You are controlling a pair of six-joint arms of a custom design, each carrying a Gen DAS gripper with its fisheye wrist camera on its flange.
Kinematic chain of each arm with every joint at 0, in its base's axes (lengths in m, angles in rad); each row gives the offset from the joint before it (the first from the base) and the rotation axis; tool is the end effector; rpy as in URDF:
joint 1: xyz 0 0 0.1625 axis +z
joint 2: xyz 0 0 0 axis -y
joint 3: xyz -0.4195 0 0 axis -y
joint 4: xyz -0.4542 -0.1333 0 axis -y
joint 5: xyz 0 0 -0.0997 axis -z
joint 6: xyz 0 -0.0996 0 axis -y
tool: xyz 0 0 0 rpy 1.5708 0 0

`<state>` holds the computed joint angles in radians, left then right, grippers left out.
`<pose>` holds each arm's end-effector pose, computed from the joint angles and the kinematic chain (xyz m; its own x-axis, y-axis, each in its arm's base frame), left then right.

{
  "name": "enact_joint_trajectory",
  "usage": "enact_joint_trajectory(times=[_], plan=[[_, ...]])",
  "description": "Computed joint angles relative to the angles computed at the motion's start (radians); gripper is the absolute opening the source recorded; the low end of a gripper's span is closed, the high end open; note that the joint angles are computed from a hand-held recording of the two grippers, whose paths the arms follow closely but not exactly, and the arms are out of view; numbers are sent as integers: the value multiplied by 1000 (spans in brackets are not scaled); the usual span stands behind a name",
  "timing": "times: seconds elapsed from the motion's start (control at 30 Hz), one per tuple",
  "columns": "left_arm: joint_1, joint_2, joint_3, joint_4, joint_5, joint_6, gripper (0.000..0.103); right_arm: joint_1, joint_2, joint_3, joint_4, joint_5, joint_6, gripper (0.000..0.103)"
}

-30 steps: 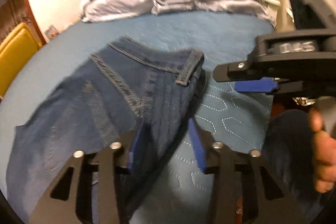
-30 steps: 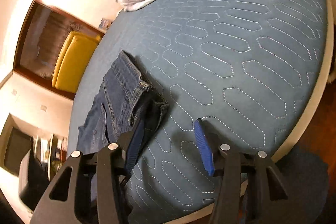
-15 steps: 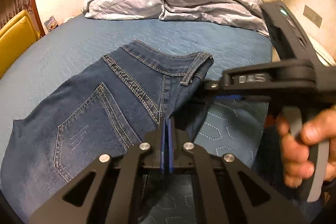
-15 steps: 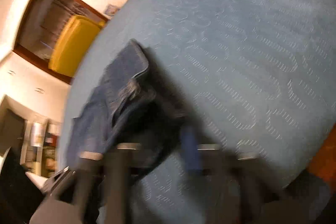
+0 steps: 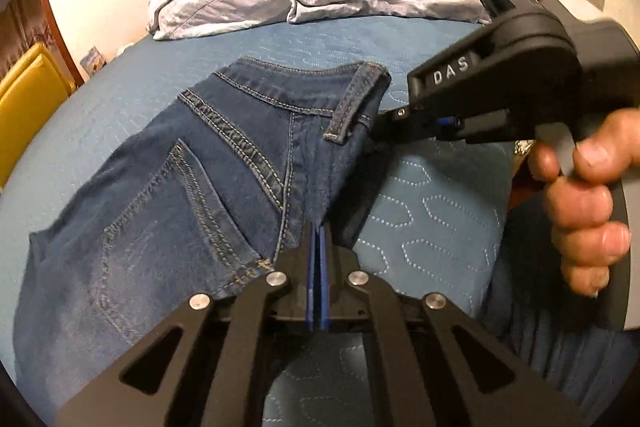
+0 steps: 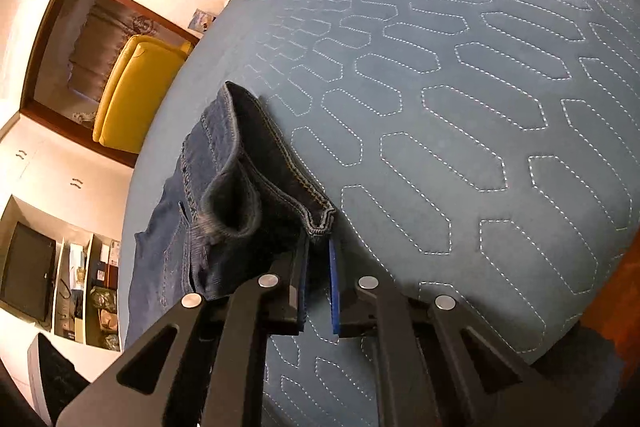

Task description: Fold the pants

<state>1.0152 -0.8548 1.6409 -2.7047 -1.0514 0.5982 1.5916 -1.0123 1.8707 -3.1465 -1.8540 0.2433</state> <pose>-0.2242 -0.7077 0.1103 -0.4040 0.7094 -0.5775 0.8754 0.4831 -0.0189 0.1191 -0.6548 0.1680 -0.9392 0.3404 0.0460 0.2170 0.6918 -0.6887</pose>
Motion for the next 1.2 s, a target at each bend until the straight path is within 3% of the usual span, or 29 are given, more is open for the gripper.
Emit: enact_joint_trajectory(times=[0.07, 0.13, 0.2, 0.23, 0.4, 0.5, 0.6, 0.67, 0.7, 0.77, 0.8, 0.9, 0.93, 1.07, 1.13, 1.2], plan=[[-2, 12, -8, -1, -12, -15, 9, -5, -14, 13, -3, 13, 20, 6], [-6, 10, 0, -2, -30, -19, 13, 7, -40, 40, -19, -37, 29, 8], [-11, 4, 22, -14, -32, -3, 20, 43, -58, 55, -54, -191, 0, 20], [-10, -3, 34, -14, -38, 0, 26, 56, -61, 57, -71, -231, -17, 26], [23, -100, 84, 53, -114, -170, 27, 138, 6, -13, -161, -305, -271, 29], [59, -227, 158, 37, -123, -267, 31, 181, 104, -100, -193, -360, -456, 53], [103, -347, 230, -41, -26, -368, 38, 195, 194, -183, -122, -465, -530, 56], [141, -440, 287, -157, 110, -409, 49, 190, 239, -216, -89, -563, -544, 59], [156, -478, 307, -208, 174, -407, 51, 185, 245, -219, -74, -575, -530, 63], [207, -562, 324, -262, 278, -417, 52, 175, 254, -216, -116, -592, -518, 85], [232, -591, 318, -263, 317, -426, 52, 171, 257, -215, -123, -599, -516, 87], [325, -634, 243, -224, 426, -389, 51, 178, 243, -211, -87, -612, -495, 87], [356, -637, 200, -177, 429, -403, 51, 186, 243, -214, -89, -630, -501, 87], [470, -579, -3, -120, 366, -365, 43, 237, 249, -215, -134, -682, -513, 88], [525, -526, -131, -39, 296, -346, 41, 257, 252, -219, -111, -690, -491, 88], [571, -471, -249, 66, 271, -345, 40, 286, 266, -231, -90, -693, -465, 88]])
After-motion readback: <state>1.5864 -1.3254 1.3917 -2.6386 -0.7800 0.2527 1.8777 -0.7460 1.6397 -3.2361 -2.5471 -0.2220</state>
